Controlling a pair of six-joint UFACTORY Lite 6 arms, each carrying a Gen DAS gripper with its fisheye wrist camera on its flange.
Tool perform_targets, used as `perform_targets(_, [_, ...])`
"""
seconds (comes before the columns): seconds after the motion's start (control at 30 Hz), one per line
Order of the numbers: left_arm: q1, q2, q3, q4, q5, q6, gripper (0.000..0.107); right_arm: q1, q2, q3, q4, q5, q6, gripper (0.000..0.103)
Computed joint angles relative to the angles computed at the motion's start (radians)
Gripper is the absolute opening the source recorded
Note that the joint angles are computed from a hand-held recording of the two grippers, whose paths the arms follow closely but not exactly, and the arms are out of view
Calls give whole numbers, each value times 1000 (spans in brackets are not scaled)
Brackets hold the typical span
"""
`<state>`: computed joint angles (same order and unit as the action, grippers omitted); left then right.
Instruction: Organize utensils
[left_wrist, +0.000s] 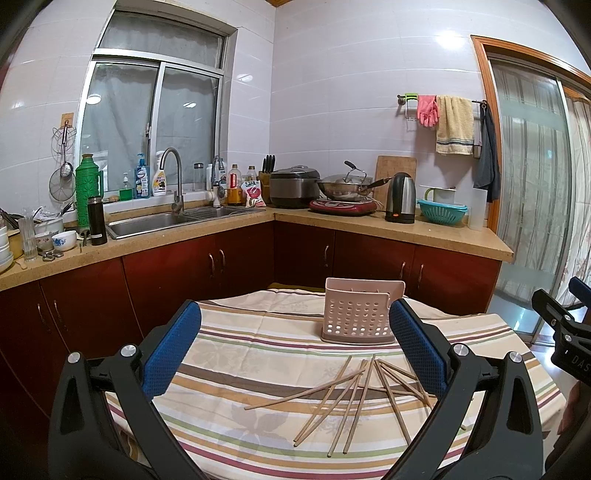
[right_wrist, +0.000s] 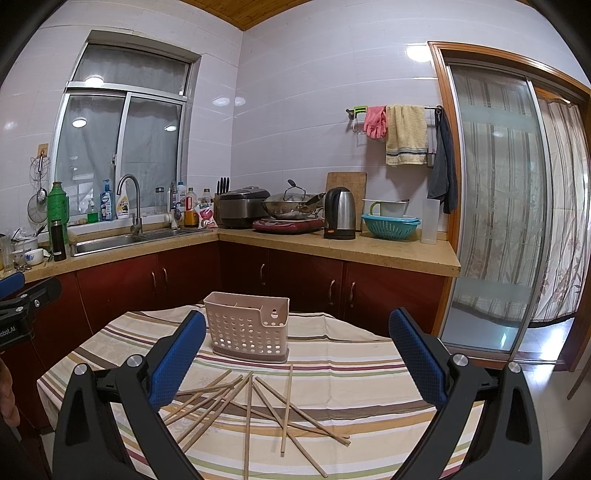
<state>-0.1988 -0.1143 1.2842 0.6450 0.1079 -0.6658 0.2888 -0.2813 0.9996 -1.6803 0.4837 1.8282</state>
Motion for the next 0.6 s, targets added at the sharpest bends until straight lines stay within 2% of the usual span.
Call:
perform_targets(0.27, [-1, 0, -1, 27, 0, -28, 99, 3, 0, -1, 0, 4, 0, 97])
perform_targets(0.6, [13, 20, -8, -15, -10, 20, 99, -3, -1, -8, 17, -12, -12, 97])
